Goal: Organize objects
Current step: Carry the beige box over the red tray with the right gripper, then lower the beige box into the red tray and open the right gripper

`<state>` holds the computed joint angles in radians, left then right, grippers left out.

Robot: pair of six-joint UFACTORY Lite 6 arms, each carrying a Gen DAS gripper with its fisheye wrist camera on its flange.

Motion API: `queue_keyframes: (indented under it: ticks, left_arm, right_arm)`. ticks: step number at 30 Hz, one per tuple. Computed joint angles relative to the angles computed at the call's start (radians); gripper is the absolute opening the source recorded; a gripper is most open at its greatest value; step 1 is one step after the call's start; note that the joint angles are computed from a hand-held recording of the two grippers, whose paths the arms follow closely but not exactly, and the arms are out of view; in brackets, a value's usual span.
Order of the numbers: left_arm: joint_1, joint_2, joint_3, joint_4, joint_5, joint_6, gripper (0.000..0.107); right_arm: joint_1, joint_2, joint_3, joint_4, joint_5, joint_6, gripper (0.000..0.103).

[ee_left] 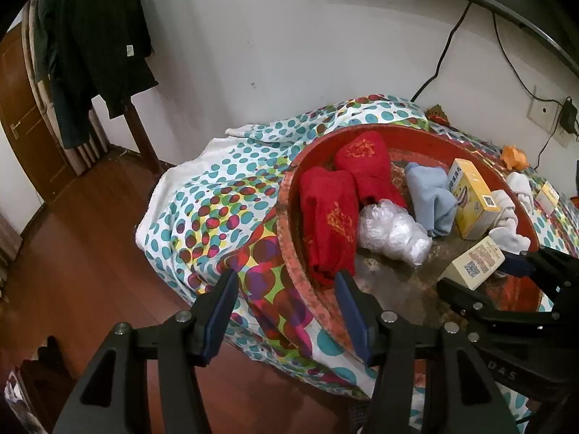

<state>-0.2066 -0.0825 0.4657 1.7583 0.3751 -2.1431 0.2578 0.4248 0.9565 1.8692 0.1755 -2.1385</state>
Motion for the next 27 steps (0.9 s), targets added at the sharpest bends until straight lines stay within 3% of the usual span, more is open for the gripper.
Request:
queue_keyframes:
  ticks: [15,22,27]
  left_arm:
    - [-0.025,0.017,0.012,-0.006,-0.006,0.003,0.057]
    - [-0.039,0.022,0.012,0.004,0.001,-0.009,0.057]
    - [-0.035,0.025,0.014,0.012,-0.008,-0.01,0.057]
  right_arm:
    - [0.003,0.047,0.019,0.066,-0.02,-0.059,0.06]
    - [-0.004,0.049,0.027,-0.061,-0.011,0.075,0.061]
    - [-0.013,0.035,0.006,-0.026,0.005,0.035,0.067]
